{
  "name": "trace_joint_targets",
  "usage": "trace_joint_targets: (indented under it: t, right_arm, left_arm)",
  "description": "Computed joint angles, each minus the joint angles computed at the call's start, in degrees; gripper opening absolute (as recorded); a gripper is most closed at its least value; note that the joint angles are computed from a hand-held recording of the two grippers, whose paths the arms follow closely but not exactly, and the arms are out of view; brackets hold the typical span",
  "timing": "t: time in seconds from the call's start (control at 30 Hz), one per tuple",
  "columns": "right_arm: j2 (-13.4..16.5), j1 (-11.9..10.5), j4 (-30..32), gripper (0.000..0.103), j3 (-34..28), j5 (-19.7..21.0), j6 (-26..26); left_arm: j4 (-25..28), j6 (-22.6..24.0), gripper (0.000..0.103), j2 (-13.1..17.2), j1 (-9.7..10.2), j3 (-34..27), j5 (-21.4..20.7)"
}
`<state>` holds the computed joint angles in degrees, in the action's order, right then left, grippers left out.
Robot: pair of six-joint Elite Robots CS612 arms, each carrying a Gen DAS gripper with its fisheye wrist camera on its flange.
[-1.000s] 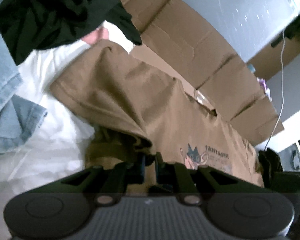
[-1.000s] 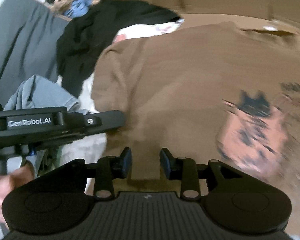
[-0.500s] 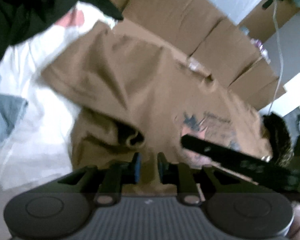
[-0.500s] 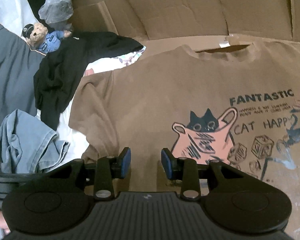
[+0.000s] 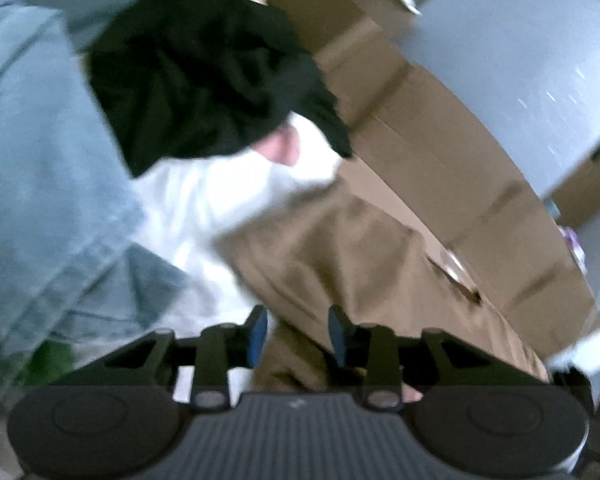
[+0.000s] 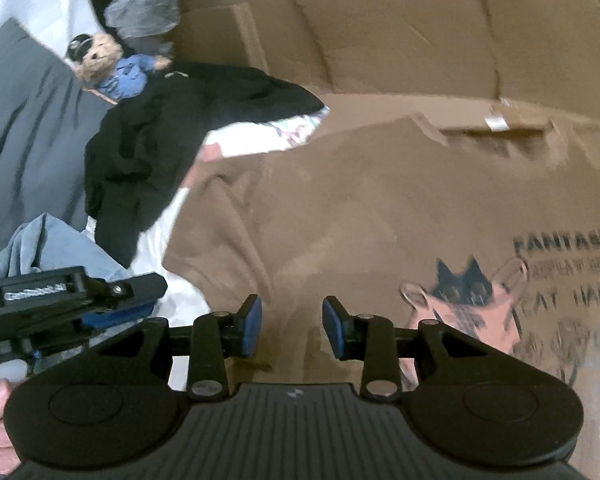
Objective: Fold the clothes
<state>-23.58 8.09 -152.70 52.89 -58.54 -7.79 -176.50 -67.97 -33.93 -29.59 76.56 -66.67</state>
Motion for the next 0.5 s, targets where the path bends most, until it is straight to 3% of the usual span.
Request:
trace_joint_targets:
  t: [0.17,0.23,0.4,0.5]
  right_arm:
    - [1.4,1.2,1.0,0.041,-3.6,2.3,-2.2]
    - [2.0,1.9,1.2,0.041,-4.9,2.7,-3.4]
    - [3.6,3.7,2.6,0.041,-7.5,3.8,-5.0]
    - [4.7,4.6,3.6,0.041,-9.0,3.7,-4.7]
  left_arm:
    - [3.3,-3.7,0.035,-1.7,-0.73,2.0,9.0]
    - [2.7,-6.0,0.035,-2.0,-0.83,2.9,11.1]
    - [7.3,-11.8,0.035,-3.5,-1.24,4.8,17.4]
    - [6.5,-11.7,0.035,-3.7,-1.23,5.4,18.5]
